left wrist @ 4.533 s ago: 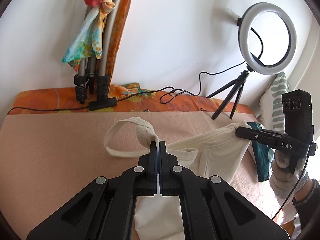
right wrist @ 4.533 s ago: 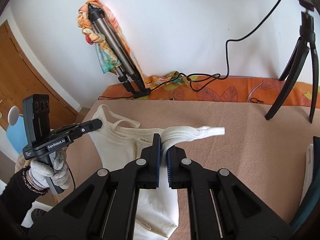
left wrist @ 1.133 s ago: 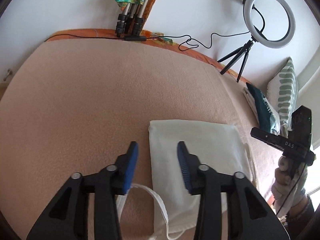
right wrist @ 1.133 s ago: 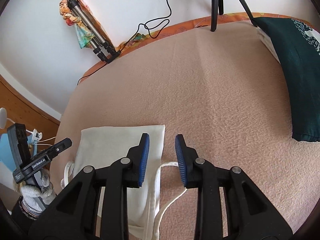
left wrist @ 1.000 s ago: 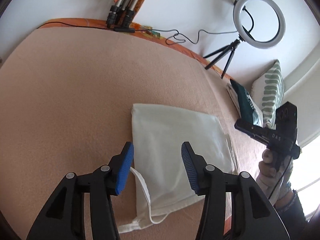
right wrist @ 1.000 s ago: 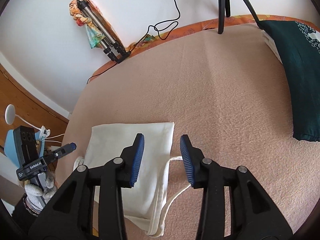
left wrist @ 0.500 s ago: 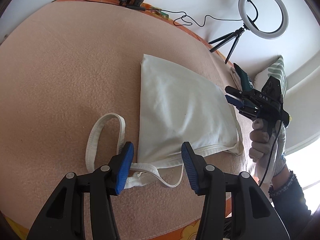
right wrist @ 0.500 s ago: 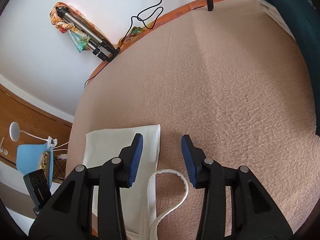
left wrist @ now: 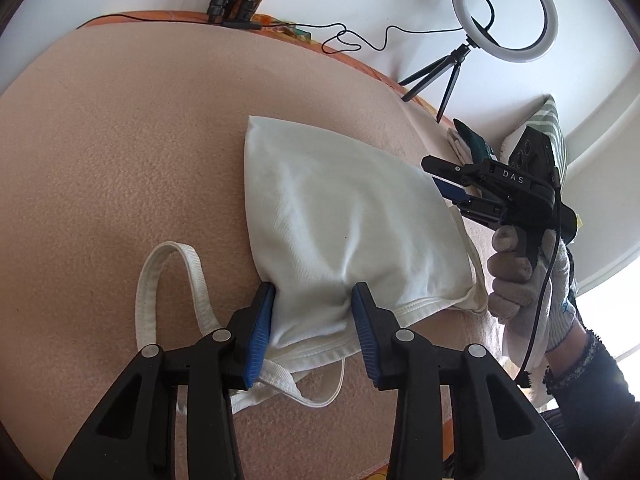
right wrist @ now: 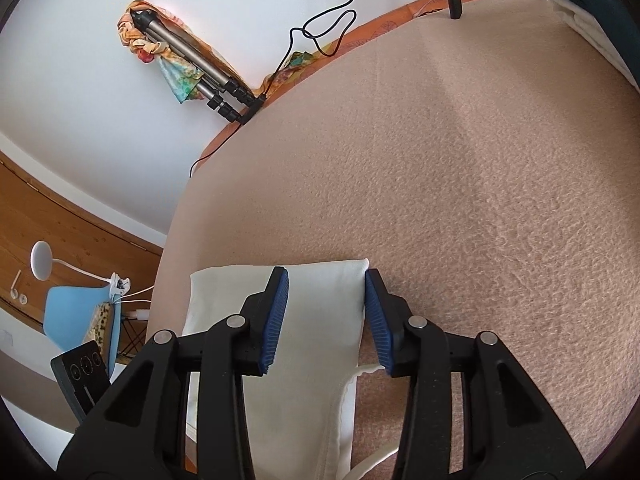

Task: Fold small clothes
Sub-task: 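Grasp the folded camisole edge with the left tool, then lift the folded camisole with the left tool and carry it onto the dark green garment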

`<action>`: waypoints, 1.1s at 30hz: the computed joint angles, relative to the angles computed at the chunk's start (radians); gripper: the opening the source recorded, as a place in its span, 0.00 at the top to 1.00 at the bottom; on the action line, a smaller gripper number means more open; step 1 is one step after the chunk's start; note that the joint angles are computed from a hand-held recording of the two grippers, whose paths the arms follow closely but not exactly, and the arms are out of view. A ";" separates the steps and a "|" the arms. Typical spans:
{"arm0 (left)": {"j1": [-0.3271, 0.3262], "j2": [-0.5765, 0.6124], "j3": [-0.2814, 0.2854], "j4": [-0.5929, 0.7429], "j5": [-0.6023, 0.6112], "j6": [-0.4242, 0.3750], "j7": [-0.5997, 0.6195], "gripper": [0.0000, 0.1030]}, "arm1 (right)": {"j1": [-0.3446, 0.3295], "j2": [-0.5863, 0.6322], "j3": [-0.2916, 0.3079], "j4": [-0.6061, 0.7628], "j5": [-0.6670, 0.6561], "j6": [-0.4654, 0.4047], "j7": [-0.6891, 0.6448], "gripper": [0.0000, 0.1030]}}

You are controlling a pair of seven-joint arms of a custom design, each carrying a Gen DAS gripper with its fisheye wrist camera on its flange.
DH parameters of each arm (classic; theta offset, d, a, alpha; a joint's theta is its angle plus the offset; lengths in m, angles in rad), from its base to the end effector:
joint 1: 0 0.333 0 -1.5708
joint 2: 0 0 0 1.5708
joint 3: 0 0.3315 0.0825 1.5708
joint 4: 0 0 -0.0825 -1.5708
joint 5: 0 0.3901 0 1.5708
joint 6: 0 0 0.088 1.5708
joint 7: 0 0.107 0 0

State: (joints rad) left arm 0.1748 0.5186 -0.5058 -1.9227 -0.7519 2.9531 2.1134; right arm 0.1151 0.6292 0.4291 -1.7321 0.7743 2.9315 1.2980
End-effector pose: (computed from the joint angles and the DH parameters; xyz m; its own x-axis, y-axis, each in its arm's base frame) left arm 0.6538 -0.1434 0.3000 -0.1544 -0.8823 0.4445 -0.8708 -0.0910 -0.4832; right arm 0.6551 0.2902 0.2995 0.0823 -0.7988 -0.5960 -0.9125 0.1800 -0.3673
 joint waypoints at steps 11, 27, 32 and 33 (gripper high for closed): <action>-0.138 -0.017 0.136 -0.035 0.258 0.086 -0.197 0.84 | 0.091 -0.012 -0.094 -0.002 -0.161 0.019 0.133 0.65; -0.102 -0.035 0.099 -0.084 0.480 0.160 -0.331 0.91 | 0.242 -0.036 -0.272 0.008 -0.523 0.000 0.447 0.93; -0.056 -0.051 0.051 -0.113 0.516 0.187 -0.341 0.91 | 0.206 -0.083 -0.226 -0.036 -0.537 0.052 0.435 0.93; -0.054 -0.054 0.047 -0.116 0.524 0.191 -0.343 0.91 | 0.202 -0.094 -0.221 -0.045 -0.539 0.056 0.432 0.93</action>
State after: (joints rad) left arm 0.1211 0.4643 -0.4588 -2.0390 -0.2284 3.1444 1.7701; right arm 0.3166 0.5357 0.2082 -1.7769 0.2356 2.9876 1.7301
